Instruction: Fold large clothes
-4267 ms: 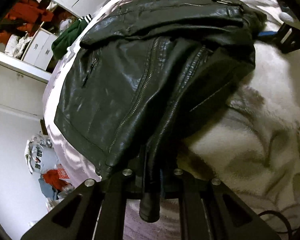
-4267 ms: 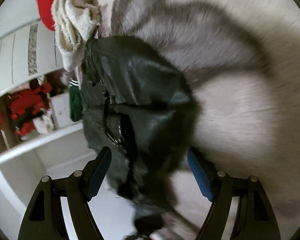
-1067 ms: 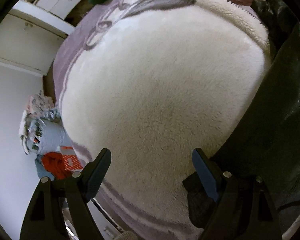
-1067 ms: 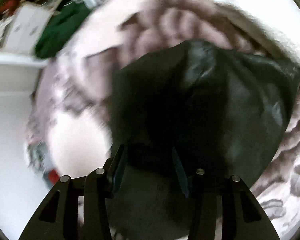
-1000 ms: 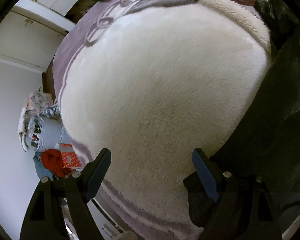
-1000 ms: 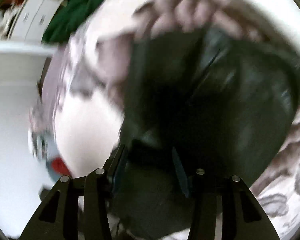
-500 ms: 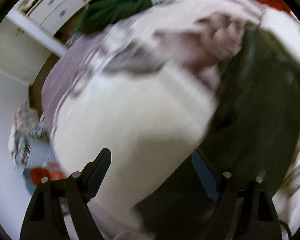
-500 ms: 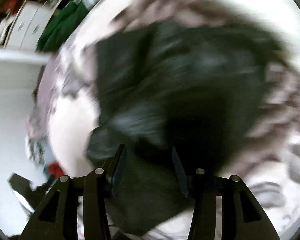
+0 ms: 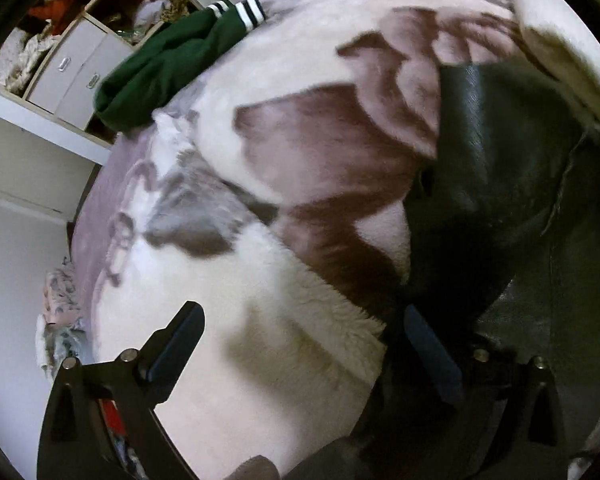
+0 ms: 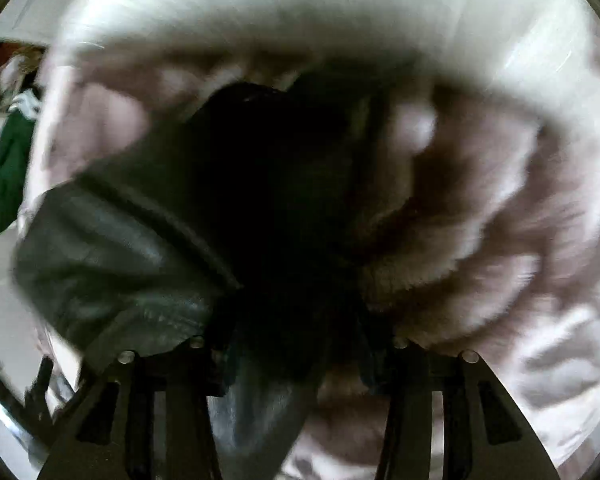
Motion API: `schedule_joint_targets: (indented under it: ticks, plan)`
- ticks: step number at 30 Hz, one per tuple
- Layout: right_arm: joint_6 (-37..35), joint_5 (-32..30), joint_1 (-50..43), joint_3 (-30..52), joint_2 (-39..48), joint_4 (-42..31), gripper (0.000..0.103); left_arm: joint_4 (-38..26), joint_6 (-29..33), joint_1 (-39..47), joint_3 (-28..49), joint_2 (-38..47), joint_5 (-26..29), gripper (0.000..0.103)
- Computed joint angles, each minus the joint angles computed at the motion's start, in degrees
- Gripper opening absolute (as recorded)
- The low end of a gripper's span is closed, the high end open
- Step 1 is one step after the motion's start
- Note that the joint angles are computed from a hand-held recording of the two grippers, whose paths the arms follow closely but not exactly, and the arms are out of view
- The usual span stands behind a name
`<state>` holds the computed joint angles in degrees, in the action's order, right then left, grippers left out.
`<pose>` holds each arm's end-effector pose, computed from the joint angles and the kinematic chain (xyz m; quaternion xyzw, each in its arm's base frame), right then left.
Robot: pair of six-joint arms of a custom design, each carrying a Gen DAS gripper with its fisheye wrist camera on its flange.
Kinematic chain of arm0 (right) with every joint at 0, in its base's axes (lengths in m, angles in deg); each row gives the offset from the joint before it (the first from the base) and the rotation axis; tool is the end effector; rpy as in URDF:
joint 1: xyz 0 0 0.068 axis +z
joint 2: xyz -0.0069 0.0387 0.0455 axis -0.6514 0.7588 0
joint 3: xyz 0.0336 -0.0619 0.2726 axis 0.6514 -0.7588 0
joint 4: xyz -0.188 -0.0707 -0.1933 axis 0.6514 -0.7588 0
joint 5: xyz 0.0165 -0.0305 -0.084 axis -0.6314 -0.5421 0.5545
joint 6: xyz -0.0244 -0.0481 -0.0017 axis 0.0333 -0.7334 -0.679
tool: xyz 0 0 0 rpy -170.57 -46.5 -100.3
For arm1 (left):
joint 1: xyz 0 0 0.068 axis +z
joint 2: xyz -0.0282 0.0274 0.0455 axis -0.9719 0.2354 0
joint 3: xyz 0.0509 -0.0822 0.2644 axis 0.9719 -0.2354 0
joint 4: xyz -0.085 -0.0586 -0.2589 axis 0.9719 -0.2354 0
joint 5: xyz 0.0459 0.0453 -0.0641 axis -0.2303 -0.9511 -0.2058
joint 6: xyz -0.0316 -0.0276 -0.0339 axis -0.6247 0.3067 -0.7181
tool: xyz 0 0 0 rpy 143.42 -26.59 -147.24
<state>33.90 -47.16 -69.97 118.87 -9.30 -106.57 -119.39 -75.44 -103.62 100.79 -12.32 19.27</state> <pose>0.1840 -0.0951 0.2448 -0.2758 -0.9500 -0.1245 0.0772 0.1629 -0.0679 0.2820 0.0670 0.9756 0.1693 0.1227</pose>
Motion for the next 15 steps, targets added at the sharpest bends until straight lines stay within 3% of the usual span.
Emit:
schedule_joint_targets:
  ticks: [3, 5, 6, 7, 8, 9, 10, 12, 15]
  plan:
    - [-0.8, 1.1, -1.6, 5.7, -0.5, -4.6, 0.049, -4.0, -3.6, -8.4, 8.4, 1.7, -8.7, 0.102]
    - [-3.0, 4.8, -1.7, 9.3, -4.6, -5.2, 0.043, -3.1, -4.0, -13.3, 11.0, 4.4, -13.0, 0.101]
    - [-4.3, 4.7, -2.2, 10.4, -5.8, -5.4, 0.028, -1.3, -3.3, -15.1, 11.3, 6.6, -14.1, 0.101]
    - [-5.5, 4.0, -2.5, 11.6, -6.4, -5.7, 0.015, 0.4, -2.3, -15.8, 11.3, 8.9, -13.8, 0.092]
    - [-5.8, 2.9, -2.2, 12.3, -6.6, -5.8, 0.014, 1.8, -1.6, -16.1, 11.3, 10.7, -13.1, 0.080]
    - [-6.2, 1.6, -1.4, 12.8, -6.5, -5.4, 0.013, 3.6, -1.3, -16.5, 11.1, 12.9, -12.4, 0.050]
    - [-5.9, 1.5, 0.0, 12.9, -6.4, -4.8, 0.013, 5.7, -1.1, -16.4, 10.5, 14.9, -11.8, 0.040]
    - [-3.1, 1.8, 5.8, 12.4, -5.9, -2.7, 0.013, 9.0, 0.4, -14.9, 9.1, 19.0, -11.7, 0.039]
    - [-1.2, 7.6, 10.2, 8.9, -2.2, 3.2, 0.012, 14.3, 3.9, -9.2, 7.6, 24.9, -7.8, 0.042]
